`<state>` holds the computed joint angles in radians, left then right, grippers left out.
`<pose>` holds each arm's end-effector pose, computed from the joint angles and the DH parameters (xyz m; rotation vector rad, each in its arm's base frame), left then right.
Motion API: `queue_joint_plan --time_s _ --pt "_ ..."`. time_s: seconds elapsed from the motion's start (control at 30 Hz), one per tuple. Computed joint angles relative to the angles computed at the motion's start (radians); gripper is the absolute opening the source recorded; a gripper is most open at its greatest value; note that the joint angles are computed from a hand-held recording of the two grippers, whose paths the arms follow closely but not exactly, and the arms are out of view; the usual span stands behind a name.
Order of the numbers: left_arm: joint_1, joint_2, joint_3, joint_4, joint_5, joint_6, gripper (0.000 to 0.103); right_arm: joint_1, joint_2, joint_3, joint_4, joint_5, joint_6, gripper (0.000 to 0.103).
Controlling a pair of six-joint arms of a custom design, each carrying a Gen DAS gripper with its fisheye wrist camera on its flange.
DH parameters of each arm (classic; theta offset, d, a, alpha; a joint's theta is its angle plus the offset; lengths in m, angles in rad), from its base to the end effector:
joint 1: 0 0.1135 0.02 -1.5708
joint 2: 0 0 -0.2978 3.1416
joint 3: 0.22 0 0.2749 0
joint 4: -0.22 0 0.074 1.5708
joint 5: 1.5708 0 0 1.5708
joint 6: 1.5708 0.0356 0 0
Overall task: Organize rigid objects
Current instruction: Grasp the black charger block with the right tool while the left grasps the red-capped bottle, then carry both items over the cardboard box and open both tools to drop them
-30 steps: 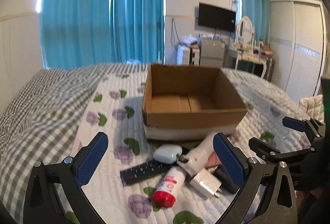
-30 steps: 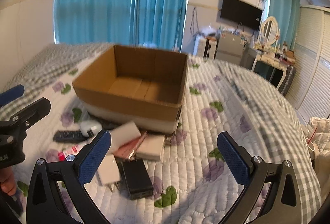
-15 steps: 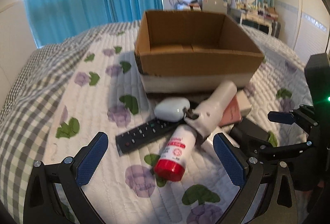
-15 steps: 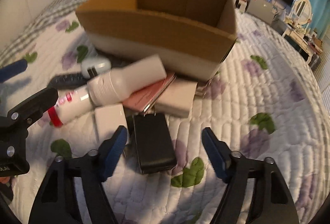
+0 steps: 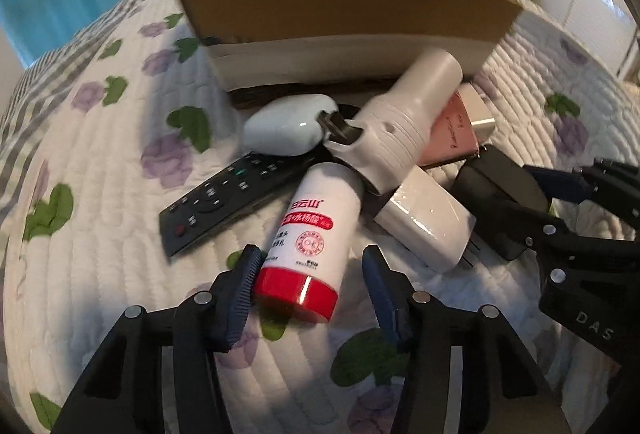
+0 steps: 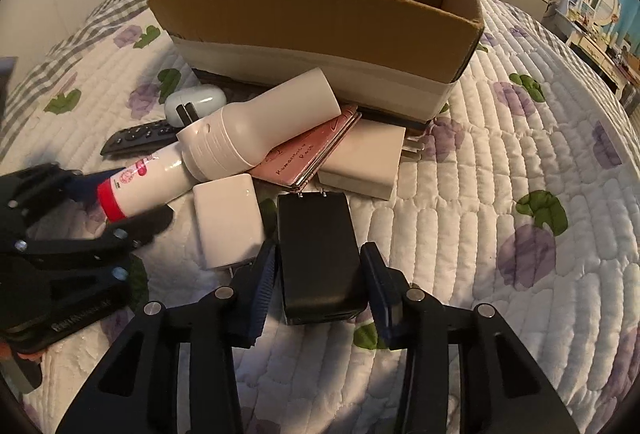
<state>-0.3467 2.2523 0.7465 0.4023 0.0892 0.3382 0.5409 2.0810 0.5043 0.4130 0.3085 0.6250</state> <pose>0.3132 -0.1165 -0.0168 0.9241 2.5075 -0.1220 0.2341 0.1280 0.0057 0.1953 2.6295 -0.0427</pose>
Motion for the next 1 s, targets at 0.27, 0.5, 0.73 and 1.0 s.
queue_joint_plan --time_s 0.27,0.5,0.73,1.0 --pt "-0.019 -0.064 -0.067 0.035 0.011 0.033 0.036 0.016 -0.066 -0.003 -0.064 0.024 0.002 0.040" --pt "-0.015 -0.206 -0.241 0.131 0.034 0.009 0.036 0.088 -0.143 -0.029 -0.108 0.091 0.038 0.039" --pt "-0.003 -0.386 -0.293 0.101 0.054 -0.045 0.036 0.171 -0.316 -0.068 -0.204 0.174 0.096 0.039" --pt "-0.020 -0.554 -0.205 -0.055 0.057 -0.064 0.036 0.134 -0.655 -0.031 -0.427 0.254 -0.026 0.039"
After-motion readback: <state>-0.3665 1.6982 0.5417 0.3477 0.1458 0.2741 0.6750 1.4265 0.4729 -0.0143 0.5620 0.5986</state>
